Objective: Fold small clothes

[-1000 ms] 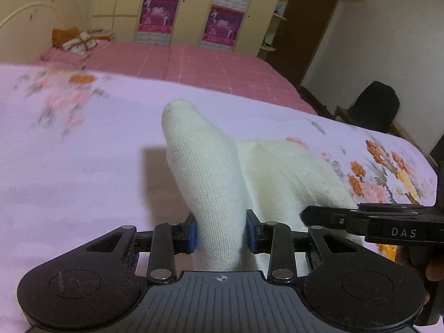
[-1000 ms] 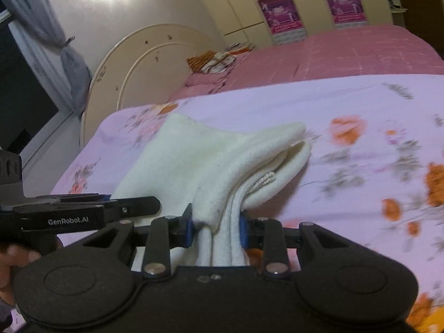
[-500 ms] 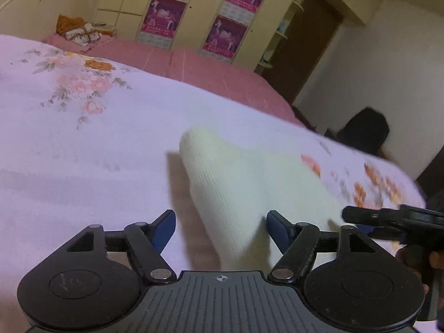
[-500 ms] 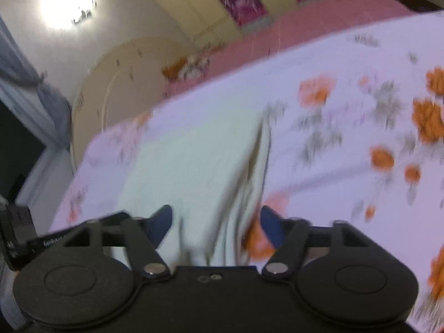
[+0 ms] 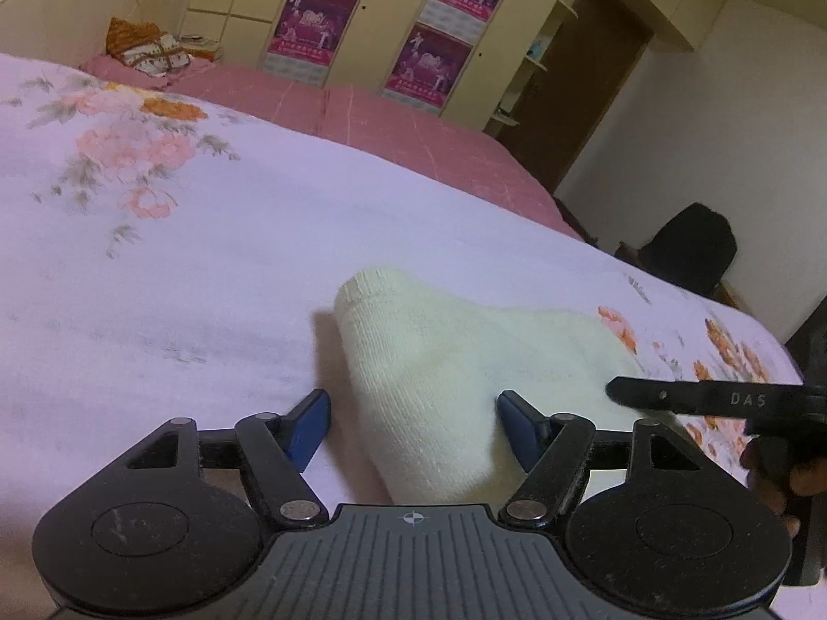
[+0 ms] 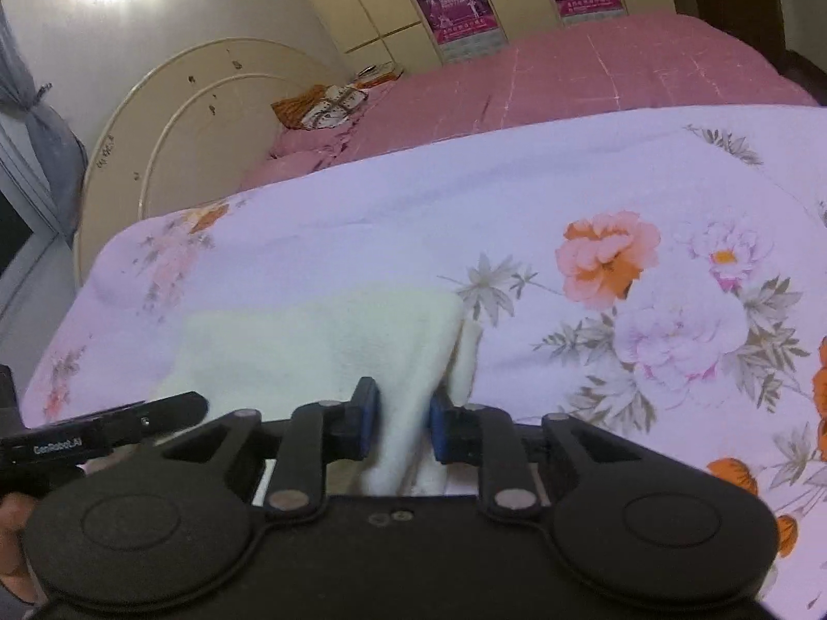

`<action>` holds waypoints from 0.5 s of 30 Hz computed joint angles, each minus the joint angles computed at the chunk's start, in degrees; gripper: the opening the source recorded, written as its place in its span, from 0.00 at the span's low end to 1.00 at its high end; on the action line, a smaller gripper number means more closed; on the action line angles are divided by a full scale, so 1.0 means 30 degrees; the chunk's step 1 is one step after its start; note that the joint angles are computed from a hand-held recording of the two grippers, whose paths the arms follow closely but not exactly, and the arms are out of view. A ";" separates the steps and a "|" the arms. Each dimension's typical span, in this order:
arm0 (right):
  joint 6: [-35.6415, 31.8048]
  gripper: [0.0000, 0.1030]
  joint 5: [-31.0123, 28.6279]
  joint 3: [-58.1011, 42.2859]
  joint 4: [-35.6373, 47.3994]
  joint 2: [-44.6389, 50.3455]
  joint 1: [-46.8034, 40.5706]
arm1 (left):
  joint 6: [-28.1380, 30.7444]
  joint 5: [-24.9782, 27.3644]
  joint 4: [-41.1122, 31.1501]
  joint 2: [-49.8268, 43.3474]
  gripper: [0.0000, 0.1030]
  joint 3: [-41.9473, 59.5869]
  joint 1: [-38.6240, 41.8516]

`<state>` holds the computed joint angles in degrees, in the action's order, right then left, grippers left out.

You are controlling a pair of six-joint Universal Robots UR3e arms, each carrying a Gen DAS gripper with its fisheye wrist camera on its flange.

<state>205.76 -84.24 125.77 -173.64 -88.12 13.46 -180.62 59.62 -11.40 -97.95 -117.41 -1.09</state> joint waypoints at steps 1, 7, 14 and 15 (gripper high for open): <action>0.0051 0.24 -0.0494 -0.0130 0.0468 -0.0270 0.0301 | 0.0370 0.0396 -0.0179 0.0877 0.69 -0.0371 -0.0032; -0.0852 0.23 -0.4430 -0.0846 0.1735 -0.2280 0.4391 | 0.2474 0.1047 -0.1557 0.6104 0.69 -0.3797 0.0533; -0.2354 0.20 -0.7189 -0.2151 0.4399 -0.0659 0.7140 | 0.1204 0.3919 -0.1109 0.5724 0.69 -0.3672 -0.1563; -0.2120 0.20 -0.6991 -0.2243 0.4426 -0.0642 0.6944 | 0.0854 0.4584 -0.1223 0.5729 0.69 -0.3436 -0.2016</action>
